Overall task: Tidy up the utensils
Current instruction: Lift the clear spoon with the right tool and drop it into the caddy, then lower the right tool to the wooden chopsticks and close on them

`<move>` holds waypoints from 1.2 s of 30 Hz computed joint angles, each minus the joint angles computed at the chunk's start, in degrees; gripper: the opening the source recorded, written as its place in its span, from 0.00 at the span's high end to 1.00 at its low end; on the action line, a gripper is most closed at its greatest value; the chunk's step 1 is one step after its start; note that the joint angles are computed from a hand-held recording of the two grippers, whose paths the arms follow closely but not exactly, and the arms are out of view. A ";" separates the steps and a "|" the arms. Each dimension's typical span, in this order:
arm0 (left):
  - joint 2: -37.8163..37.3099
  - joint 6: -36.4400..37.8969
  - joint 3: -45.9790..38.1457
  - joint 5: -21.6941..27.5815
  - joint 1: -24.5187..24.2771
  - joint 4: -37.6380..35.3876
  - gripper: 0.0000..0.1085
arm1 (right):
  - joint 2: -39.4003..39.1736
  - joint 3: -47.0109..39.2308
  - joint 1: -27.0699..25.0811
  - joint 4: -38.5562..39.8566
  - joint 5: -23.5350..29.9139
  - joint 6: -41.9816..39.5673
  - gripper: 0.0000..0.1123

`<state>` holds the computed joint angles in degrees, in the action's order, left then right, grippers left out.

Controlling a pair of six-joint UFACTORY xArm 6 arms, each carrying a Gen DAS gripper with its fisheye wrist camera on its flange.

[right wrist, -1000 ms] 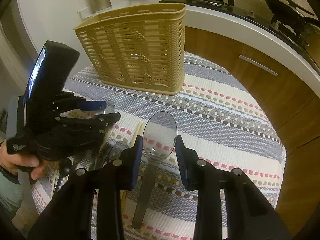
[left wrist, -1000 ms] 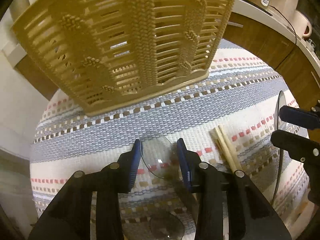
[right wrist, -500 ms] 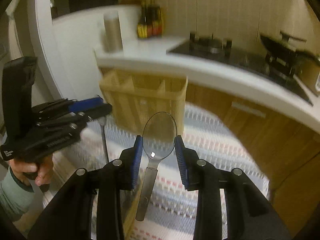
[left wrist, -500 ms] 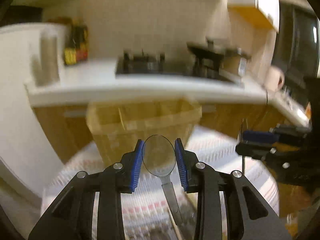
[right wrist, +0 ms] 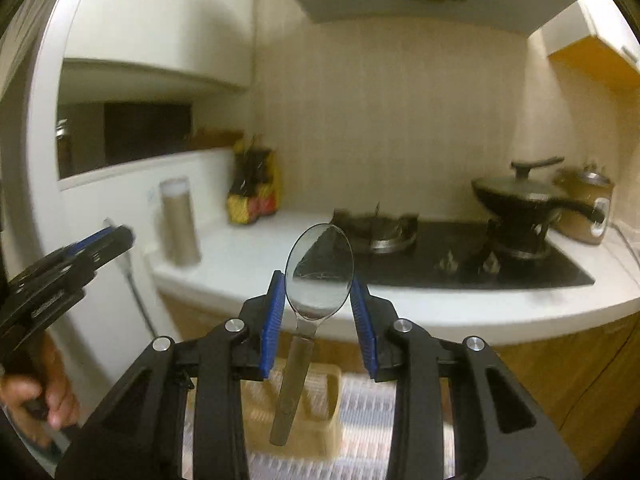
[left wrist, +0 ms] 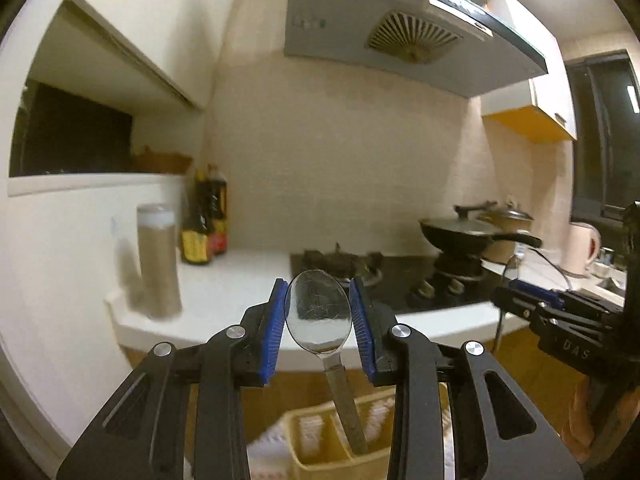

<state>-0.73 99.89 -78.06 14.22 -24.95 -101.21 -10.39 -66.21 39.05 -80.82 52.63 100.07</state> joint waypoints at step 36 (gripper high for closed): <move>2.57 -6.62 5.81 11.37 4.84 8.34 0.60 | 0.65 8.55 -3.16 1.54 -8.79 5.69 0.53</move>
<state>1.84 93.27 -72.25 25.59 -20.11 -92.87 -9.74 -57.67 35.90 -79.28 43.83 105.76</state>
